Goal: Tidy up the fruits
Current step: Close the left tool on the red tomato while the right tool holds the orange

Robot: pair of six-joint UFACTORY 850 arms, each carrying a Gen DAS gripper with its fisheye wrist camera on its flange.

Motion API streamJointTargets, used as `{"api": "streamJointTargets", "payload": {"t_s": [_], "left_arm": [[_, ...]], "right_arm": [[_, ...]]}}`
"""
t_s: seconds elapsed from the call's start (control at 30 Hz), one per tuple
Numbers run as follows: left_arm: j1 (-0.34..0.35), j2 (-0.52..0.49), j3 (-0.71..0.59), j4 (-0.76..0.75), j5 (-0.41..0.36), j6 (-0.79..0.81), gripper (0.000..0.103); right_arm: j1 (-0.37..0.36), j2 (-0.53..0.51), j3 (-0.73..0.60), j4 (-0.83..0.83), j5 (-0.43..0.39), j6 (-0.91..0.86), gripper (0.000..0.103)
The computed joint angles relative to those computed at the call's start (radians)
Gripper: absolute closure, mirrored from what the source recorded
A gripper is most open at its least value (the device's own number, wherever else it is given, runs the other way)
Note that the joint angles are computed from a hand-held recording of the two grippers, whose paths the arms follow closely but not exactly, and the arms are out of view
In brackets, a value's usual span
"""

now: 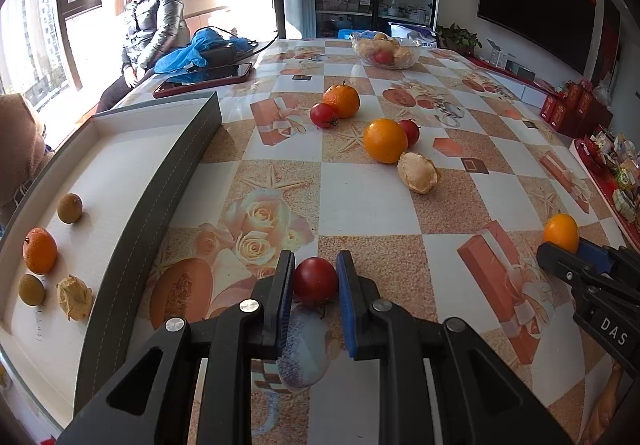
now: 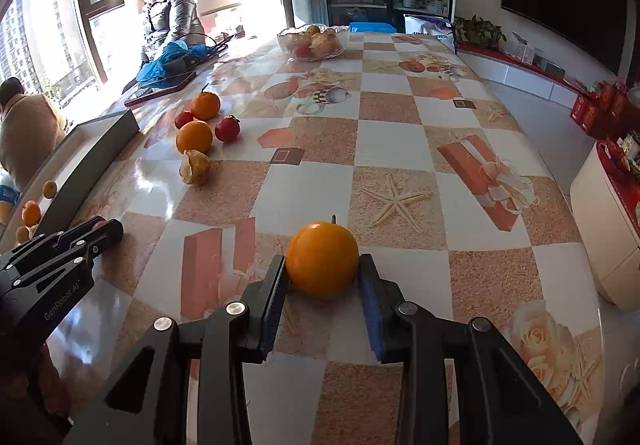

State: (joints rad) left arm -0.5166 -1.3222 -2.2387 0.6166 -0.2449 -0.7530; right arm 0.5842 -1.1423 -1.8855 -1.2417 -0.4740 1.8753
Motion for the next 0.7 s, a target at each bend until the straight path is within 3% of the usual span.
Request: {"api": "streamJointTargets", "payload": {"t_s": [0.7], "left_arm": [[-0.001,0.002,0.003,0.014,-0.001,-0.013,0.080]], "right_arm": [[0.002,-0.004,-0.008,0.018,-0.011,-0.027,0.066]]}}
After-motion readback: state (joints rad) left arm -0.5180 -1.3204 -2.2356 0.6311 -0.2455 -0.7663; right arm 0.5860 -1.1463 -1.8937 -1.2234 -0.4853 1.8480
